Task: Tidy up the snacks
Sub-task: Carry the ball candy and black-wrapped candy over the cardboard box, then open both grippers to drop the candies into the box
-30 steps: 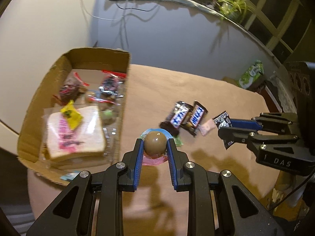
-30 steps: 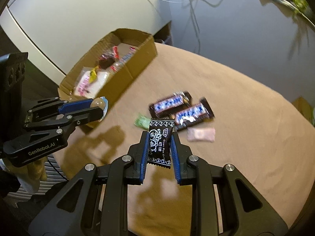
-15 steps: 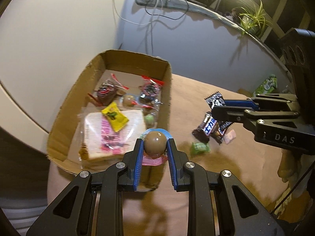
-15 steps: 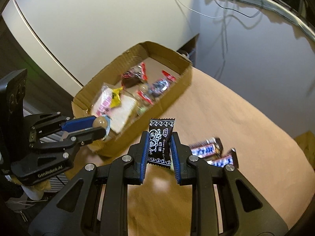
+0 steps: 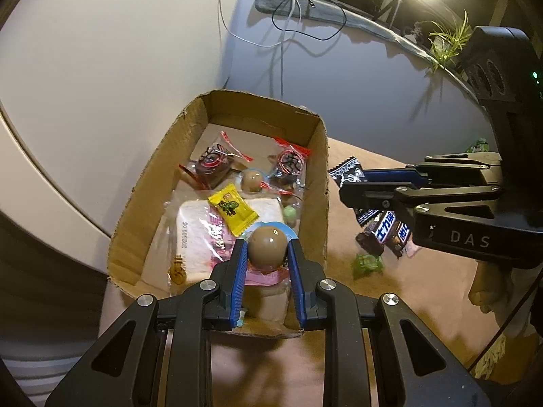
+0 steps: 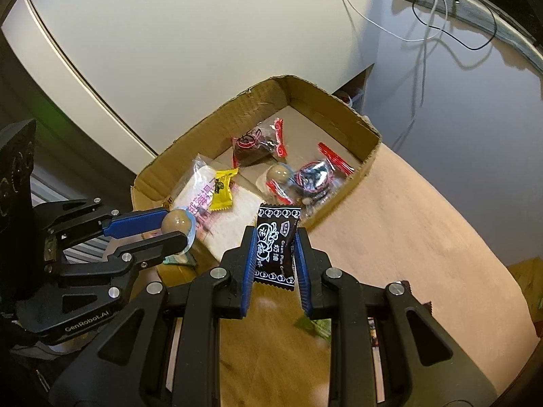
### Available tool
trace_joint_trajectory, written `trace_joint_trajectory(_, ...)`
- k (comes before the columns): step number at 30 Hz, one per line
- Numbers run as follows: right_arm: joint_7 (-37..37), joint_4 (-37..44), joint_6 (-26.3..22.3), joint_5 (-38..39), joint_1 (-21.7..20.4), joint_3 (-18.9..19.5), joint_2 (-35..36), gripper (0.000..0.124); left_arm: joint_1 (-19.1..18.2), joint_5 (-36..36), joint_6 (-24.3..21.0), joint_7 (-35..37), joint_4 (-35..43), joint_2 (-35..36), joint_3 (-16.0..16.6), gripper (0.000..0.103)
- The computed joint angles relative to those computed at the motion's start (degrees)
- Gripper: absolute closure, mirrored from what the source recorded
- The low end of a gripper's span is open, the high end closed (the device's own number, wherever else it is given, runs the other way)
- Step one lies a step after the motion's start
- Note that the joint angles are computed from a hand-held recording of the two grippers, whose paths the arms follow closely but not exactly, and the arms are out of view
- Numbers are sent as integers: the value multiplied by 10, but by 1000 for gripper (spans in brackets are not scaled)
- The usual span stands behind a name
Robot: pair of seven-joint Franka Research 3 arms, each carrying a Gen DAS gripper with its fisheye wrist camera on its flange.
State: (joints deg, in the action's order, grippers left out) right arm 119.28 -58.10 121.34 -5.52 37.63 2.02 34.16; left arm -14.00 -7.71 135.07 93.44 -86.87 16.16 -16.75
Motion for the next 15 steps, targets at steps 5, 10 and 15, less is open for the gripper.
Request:
trace_joint_trajectory(5,-15,64,-25,9,0,1,40,101,1,3,-2,-2,6,5,1,80)
trace_joint_trajectory(10,-29,135,-52,19,2,-3,82,101,0,9,-6,-7,15,10,2,80)
trace_joint_trajectory(15,-39,208,-83,28,6,-9,124,101,-1,18,-8,-15,20,14,4,80)
